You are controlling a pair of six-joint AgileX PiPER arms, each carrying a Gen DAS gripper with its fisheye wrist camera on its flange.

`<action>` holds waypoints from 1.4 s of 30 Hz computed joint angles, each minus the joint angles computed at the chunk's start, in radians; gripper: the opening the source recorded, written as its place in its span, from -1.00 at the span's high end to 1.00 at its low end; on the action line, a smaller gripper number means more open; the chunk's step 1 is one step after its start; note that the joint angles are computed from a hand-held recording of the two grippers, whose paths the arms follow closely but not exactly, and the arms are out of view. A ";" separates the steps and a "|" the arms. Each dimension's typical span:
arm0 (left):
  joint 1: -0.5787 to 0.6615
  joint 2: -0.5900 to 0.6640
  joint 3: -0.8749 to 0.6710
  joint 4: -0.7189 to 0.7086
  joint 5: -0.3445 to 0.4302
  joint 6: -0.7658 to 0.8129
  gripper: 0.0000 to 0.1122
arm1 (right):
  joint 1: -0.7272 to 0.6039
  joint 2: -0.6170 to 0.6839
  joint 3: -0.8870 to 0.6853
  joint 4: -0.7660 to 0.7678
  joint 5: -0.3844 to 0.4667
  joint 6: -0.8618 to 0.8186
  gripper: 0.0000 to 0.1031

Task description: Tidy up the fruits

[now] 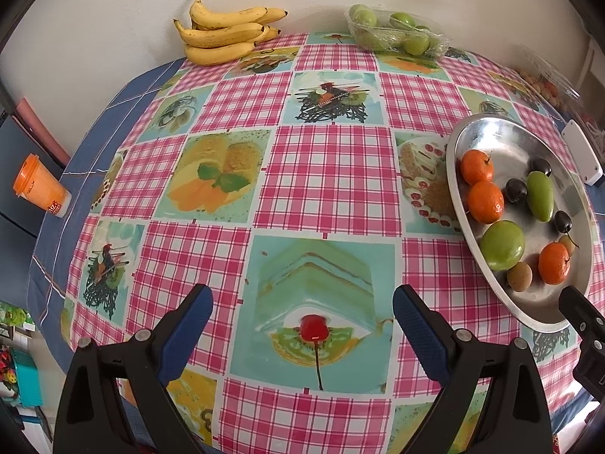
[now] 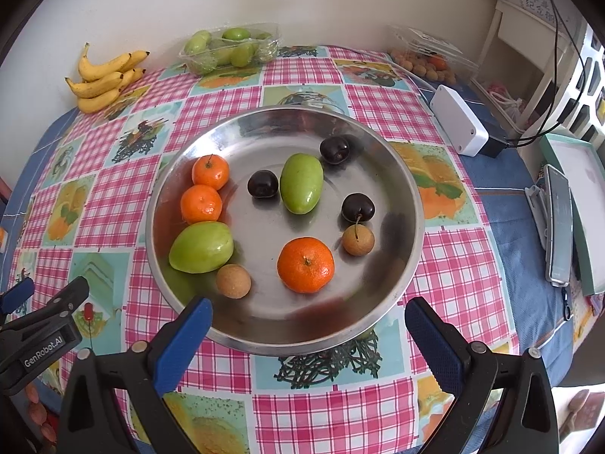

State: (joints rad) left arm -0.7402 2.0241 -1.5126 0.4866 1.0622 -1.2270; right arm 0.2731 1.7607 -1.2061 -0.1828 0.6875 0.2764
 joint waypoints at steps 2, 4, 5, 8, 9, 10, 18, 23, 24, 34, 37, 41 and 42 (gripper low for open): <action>0.002 -0.001 0.001 0.000 -0.001 0.001 -0.71 | 0.000 0.000 0.000 0.001 0.000 -0.001 -1.00; 0.002 -0.001 0.002 -0.001 -0.002 0.001 -0.71 | 0.000 0.000 -0.001 0.001 0.000 -0.001 -1.00; 0.002 -0.001 0.001 0.000 0.000 0.002 -0.71 | 0.000 0.000 -0.001 0.001 0.000 -0.001 -1.00; 0.002 -0.001 0.001 0.000 0.000 0.001 -0.71 | 0.000 0.001 -0.001 0.000 0.000 -0.002 -1.00; 0.002 -0.001 0.001 0.000 0.000 0.001 -0.71 | 0.000 0.002 -0.001 -0.001 0.001 -0.002 -1.00; 0.002 -0.001 0.001 0.000 -0.001 0.002 -0.71 | 0.001 0.002 -0.001 -0.003 0.001 -0.001 -1.00; 0.002 0.000 -0.001 -0.002 0.000 0.004 -0.71 | 0.002 0.004 -0.002 -0.005 0.001 -0.001 -1.00; 0.001 0.004 -0.008 -0.001 0.003 0.004 -0.71 | 0.003 0.004 -0.003 -0.005 0.001 0.001 -1.00; 0.001 0.004 -0.008 -0.001 0.003 0.004 -0.71 | 0.003 0.004 -0.003 -0.005 0.001 0.001 -1.00; 0.001 0.003 -0.007 -0.002 0.002 0.000 -0.71 | 0.002 0.005 -0.005 -0.006 0.003 0.000 -1.00; 0.003 0.000 -0.002 -0.003 -0.001 0.000 -0.71 | 0.002 0.006 -0.005 -0.005 0.003 0.000 -1.00; 0.005 0.002 -0.003 -0.003 0.004 -0.011 -0.71 | 0.004 0.006 -0.004 -0.009 0.001 0.002 -1.00; 0.006 0.001 -0.002 -0.003 0.004 -0.012 -0.71 | 0.003 0.006 -0.002 -0.008 0.000 0.001 -1.00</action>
